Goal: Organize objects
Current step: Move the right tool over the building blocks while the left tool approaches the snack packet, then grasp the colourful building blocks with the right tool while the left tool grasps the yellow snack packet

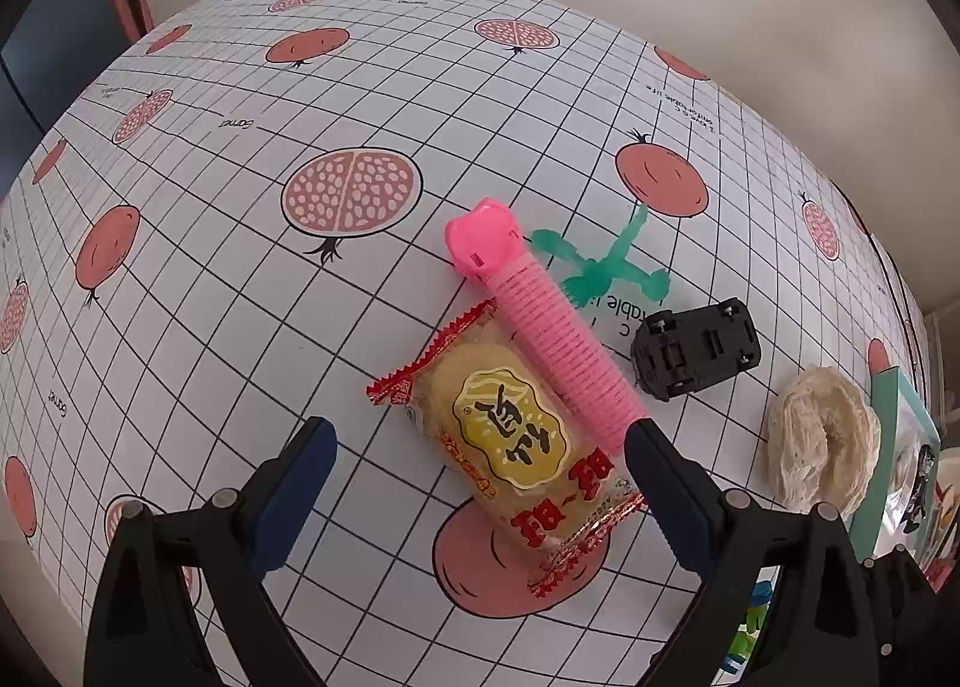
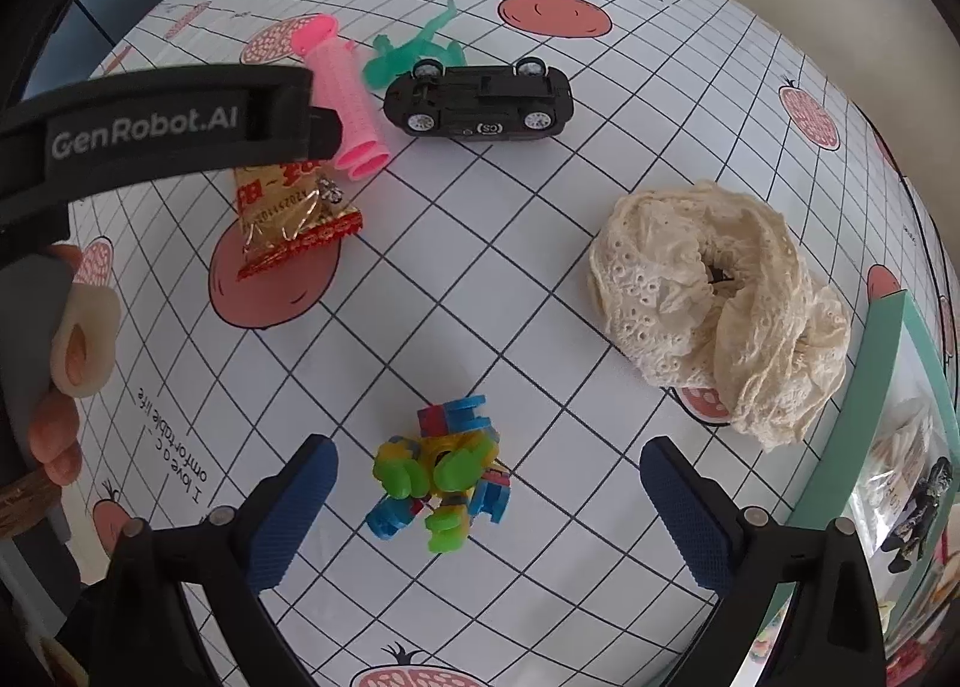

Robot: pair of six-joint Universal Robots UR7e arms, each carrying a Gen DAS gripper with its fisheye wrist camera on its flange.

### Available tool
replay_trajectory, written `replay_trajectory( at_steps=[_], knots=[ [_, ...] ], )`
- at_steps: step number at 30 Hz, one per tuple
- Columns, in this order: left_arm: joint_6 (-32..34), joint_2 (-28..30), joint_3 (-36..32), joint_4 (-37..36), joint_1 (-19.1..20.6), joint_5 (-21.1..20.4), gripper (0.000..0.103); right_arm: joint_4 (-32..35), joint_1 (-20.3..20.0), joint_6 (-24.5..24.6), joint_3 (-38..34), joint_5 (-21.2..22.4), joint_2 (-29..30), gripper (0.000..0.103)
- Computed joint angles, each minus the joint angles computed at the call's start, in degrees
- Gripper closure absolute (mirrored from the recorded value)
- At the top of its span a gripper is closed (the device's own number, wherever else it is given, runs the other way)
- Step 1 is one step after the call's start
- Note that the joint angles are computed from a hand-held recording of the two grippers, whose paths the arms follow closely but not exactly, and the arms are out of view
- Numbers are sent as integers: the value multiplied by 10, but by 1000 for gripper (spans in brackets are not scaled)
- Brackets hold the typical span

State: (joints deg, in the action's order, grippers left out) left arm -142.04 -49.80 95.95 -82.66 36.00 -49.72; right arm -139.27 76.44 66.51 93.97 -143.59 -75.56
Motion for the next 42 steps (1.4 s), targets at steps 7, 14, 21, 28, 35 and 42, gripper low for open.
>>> replay_trajectory(
  at_steps=[7, 14, 21, 28, 35, 42],
  knots=[
    [11, 5, -5, 0, 3, 3, 7, 10, 5, 1, 2, 0, -2, 9],
    [24, 13, -13, -4, 7, 9, 13, 5, 8, 4, 9, 1, -6, 19],
    [41, 17, -16, -13, 13, -6, 26, 6, 13, 10, 14, -3, -9, 31],
    [41, 11, -7, -22, 11, -9, 36, -6, 16, 14, 24, -2, -14, 46],
    [51, 11, -10, -18, 11, -17, 44, -18, 20, 31, 41, -4, -23, 57],
    [65, 15, -19, -15, 14, -31, 51, -35, 18, 47, 78, -8, -51, 63]
  ],
)
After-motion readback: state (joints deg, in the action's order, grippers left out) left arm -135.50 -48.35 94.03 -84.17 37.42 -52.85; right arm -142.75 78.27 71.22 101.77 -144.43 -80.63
